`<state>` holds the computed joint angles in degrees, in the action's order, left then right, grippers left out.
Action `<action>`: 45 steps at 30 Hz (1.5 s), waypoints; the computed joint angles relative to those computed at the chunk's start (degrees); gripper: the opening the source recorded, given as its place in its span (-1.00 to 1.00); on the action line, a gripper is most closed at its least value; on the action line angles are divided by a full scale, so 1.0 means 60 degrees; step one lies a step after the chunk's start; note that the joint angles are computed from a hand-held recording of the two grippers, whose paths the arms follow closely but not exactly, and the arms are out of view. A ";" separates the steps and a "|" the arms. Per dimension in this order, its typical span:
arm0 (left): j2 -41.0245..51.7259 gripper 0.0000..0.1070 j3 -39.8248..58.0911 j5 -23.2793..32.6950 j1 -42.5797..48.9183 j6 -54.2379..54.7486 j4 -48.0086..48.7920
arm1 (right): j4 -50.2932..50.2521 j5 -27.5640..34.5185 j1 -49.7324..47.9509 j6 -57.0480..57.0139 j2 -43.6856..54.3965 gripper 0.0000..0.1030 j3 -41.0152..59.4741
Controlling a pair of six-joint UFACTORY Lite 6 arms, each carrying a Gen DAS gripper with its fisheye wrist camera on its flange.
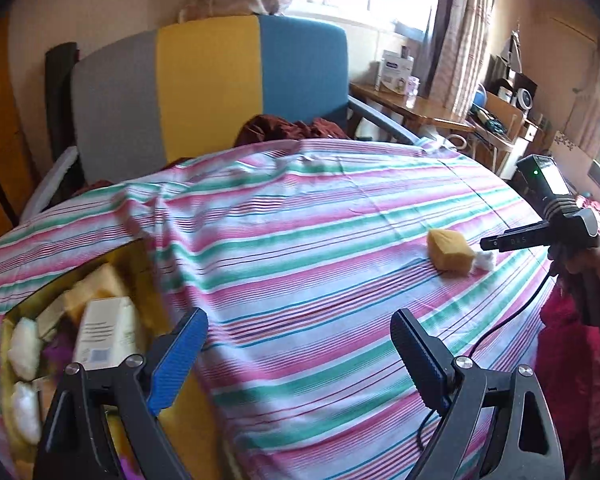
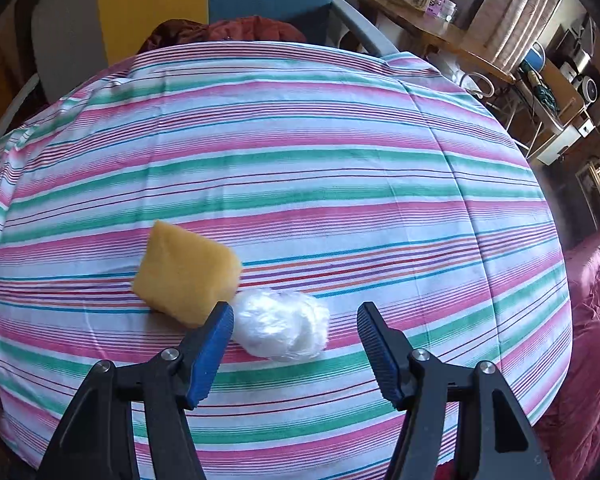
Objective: Organize objects
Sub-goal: 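Grasp the plastic-wrapped cotton ball with the right gripper while the left grasps a yellow sponge, then carry the sponge into the tray with the left gripper while the right carries the cotton ball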
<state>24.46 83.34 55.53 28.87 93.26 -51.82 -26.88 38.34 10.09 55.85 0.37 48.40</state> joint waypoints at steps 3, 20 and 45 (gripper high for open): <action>0.0091 0.74 -0.0225 -0.0357 -0.1087 -0.0671 0.0319 | 0.0932 -0.1035 -0.0346 -0.0809 0.0006 0.27 -0.0542; 0.1464 0.74 0.0254 -0.2273 -0.5993 -0.2996 0.0653 | -0.1371 -0.2401 -0.1708 0.3292 -0.2193 -0.17 -0.2648; -0.0066 0.16 -0.1473 -0.3282 -0.3926 -0.1080 -0.0220 | -0.3245 -0.3340 -0.0645 0.3832 -0.1586 -0.17 -0.2240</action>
<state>24.06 74.50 35.84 5.32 86.78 -53.14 -46.35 18.30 6.22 78.84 -9.15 34.96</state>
